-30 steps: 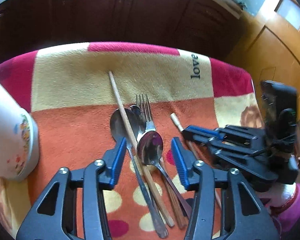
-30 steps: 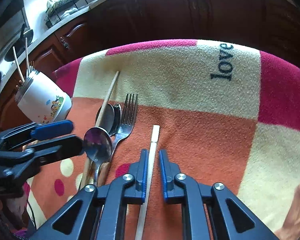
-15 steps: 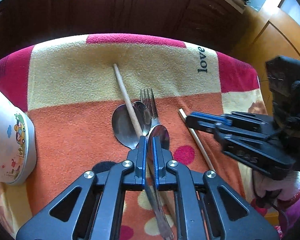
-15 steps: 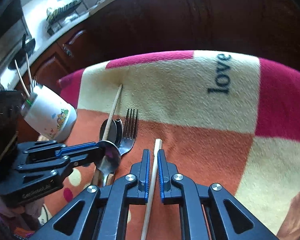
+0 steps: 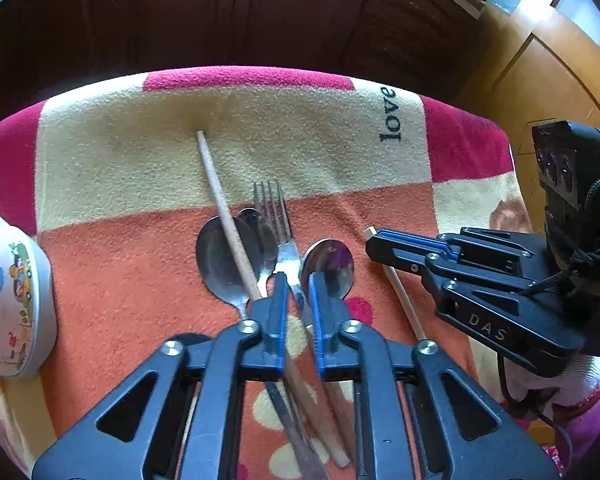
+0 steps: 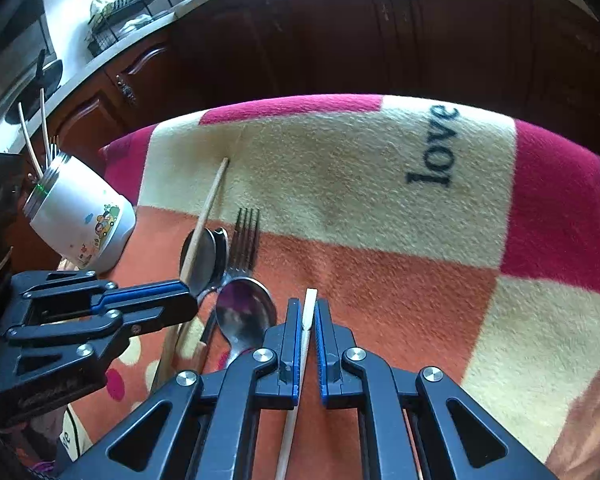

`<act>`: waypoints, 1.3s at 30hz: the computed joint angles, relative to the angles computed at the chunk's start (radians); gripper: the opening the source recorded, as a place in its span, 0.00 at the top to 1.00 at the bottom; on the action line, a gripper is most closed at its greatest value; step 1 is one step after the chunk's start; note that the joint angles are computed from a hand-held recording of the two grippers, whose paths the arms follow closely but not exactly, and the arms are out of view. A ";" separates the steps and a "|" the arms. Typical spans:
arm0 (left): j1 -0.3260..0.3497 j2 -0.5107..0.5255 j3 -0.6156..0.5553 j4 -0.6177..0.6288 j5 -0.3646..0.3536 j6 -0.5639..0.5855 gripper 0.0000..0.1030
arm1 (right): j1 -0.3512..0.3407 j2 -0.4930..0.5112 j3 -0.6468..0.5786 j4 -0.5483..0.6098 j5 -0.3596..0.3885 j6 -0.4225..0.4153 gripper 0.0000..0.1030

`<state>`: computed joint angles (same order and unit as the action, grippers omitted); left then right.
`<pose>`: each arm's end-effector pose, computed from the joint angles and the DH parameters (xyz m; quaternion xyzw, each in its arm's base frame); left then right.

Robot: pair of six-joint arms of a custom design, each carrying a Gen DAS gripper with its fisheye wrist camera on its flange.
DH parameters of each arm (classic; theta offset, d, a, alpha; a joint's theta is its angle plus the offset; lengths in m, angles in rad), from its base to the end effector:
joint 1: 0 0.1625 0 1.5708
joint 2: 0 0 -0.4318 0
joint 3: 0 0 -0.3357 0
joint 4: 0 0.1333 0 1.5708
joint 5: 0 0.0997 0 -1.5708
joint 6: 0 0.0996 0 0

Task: Organize utensils

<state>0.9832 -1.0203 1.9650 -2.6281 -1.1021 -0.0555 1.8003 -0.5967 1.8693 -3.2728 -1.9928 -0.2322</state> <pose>-0.1463 -0.5413 0.1814 0.2427 0.9404 -0.1252 0.2027 0.2230 -0.5479 0.0431 0.1752 -0.9402 0.2081 0.2049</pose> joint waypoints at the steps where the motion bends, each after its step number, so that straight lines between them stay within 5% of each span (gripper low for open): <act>1: -0.001 0.004 -0.001 -0.005 -0.003 0.005 0.78 | -0.002 -0.002 0.000 0.002 0.001 0.000 0.94; 4: -0.006 0.020 -0.007 -0.029 -0.009 0.030 0.63 | -0.013 -0.014 0.019 -0.004 -0.010 -0.002 0.94; 12: 0.001 0.104 -0.082 0.028 0.014 0.108 0.63 | -0.051 -0.042 0.048 -0.004 0.061 0.008 0.94; 15: 0.003 0.116 -0.089 0.025 0.013 0.151 0.66 | -0.064 -0.051 0.044 0.021 0.093 0.008 0.94; 17: 0.000 0.119 -0.093 0.039 0.009 0.171 0.84 | -0.074 -0.058 0.042 0.035 0.111 0.003 0.94; 20: -0.011 0.123 -0.088 0.047 0.003 0.190 0.94 | -0.072 -0.050 0.033 0.034 0.113 -0.005 0.94; 26: -0.014 0.085 -0.046 0.017 -0.012 0.158 0.97 | -0.045 -0.025 0.035 -0.024 0.069 -0.021 0.94; 39: -0.084 -0.156 0.141 -0.097 0.025 0.074 0.97 | 0.049 -0.119 0.157 -0.169 0.140 0.007 0.96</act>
<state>0.8991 -1.1759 2.1059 -2.7255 -1.0771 0.0182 1.8490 -0.7160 2.0267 -3.4417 -1.8529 -0.2252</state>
